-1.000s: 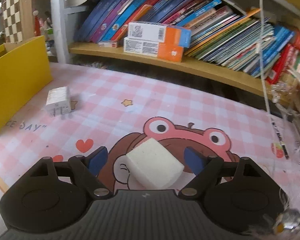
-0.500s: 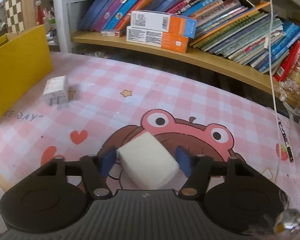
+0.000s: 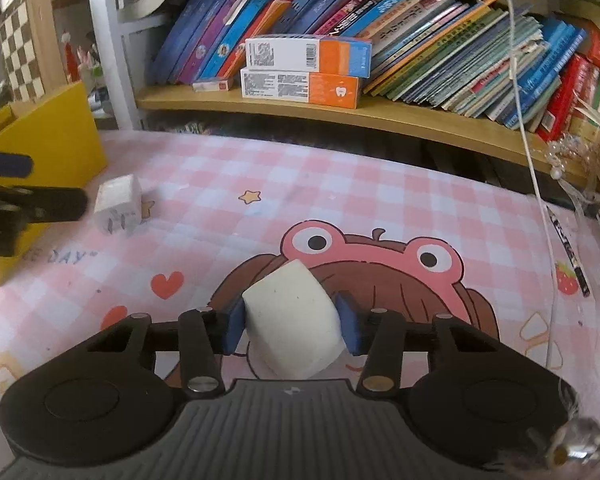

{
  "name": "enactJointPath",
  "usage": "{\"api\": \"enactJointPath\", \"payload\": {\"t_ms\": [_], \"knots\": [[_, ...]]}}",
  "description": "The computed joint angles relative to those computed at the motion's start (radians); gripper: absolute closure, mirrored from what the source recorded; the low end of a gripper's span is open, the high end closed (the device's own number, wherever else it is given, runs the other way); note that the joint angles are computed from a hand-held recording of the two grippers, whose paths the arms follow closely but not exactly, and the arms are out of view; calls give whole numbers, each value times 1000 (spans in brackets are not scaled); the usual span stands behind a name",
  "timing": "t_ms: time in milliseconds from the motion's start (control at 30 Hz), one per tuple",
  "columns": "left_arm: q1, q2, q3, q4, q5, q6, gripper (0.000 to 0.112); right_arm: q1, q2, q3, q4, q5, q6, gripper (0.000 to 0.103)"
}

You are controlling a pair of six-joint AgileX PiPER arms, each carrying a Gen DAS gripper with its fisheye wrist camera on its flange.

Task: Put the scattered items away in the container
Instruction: 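Lower the left gripper onto the white charger plug and close on it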

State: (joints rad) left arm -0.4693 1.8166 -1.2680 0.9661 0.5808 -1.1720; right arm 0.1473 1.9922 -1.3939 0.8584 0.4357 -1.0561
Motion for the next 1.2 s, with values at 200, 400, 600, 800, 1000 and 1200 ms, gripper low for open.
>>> {"api": "enactJointPath", "payload": {"t_ms": [200,400,600,800,1000,1200], "knots": [[11,68,-44,31,20,-52,17,10,-72,77,-49,-3,91,58],[22,153,-130,4,69,-81,17,31,-160,180,-46,-34,111,58],[40,215,-213,-59,94,-40,18,34,-216,230,-6,-13,93,58],[64,263,-289,-145,118,36,27,36,-237,246,-2,1,88,58],[94,310,-361,-278,151,147,48,32,-236,242,-32,22,111,58],[103,300,-341,-286,121,154,50,30,-245,247,-63,30,136,58]]}}
